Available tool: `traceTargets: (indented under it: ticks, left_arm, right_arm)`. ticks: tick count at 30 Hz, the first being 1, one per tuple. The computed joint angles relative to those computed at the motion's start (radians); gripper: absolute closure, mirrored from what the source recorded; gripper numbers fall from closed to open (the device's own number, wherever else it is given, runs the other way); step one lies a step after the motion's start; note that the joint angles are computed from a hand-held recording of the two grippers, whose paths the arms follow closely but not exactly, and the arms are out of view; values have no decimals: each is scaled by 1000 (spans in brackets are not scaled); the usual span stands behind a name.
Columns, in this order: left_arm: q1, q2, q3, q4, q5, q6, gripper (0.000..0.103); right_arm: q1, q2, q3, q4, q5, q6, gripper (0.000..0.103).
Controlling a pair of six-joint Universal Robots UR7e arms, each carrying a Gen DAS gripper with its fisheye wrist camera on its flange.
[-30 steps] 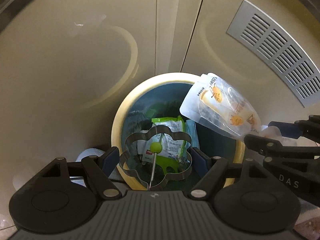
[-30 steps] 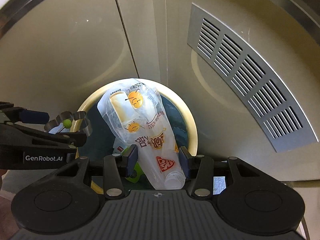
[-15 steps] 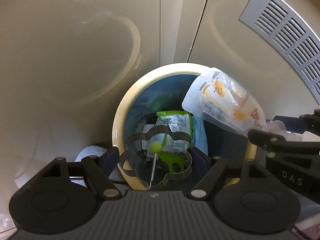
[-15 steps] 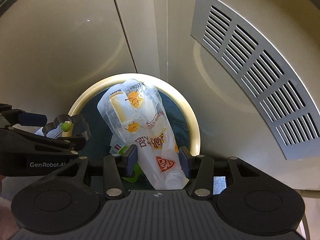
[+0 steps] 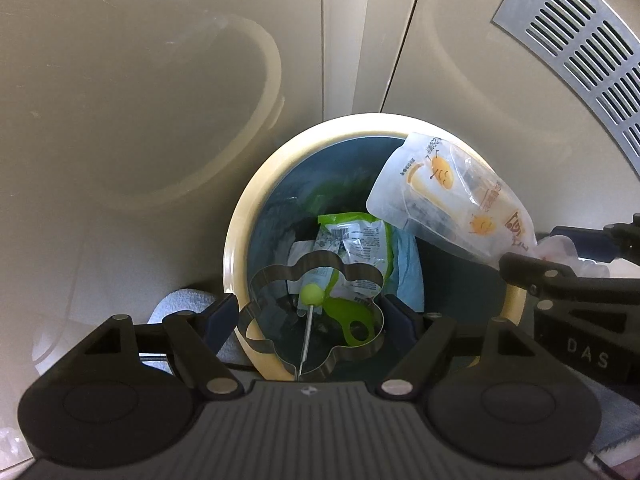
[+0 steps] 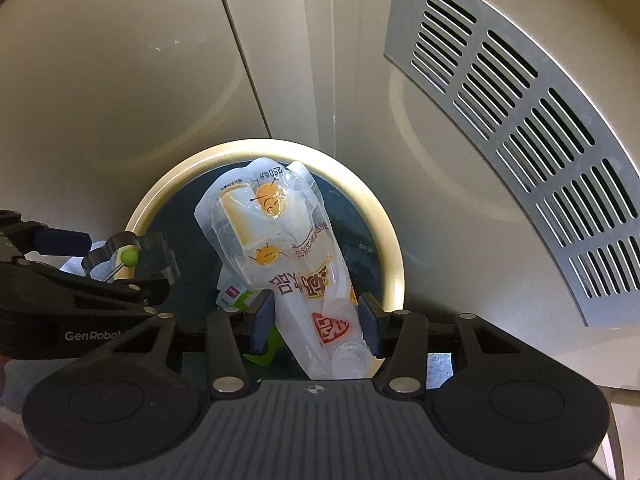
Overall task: Collect trash
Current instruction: 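Lower both tools over the bin and open both grippers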
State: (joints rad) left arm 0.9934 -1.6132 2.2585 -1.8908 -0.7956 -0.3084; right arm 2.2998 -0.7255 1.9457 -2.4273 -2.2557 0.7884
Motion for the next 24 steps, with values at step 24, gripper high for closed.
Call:
traceTargets:
  ticks: [24]
  left_arm:
    - [16,1,-25,47,-7,-21,0]
  right_arm:
    - [16,-26,19,-32,-10,19,21]
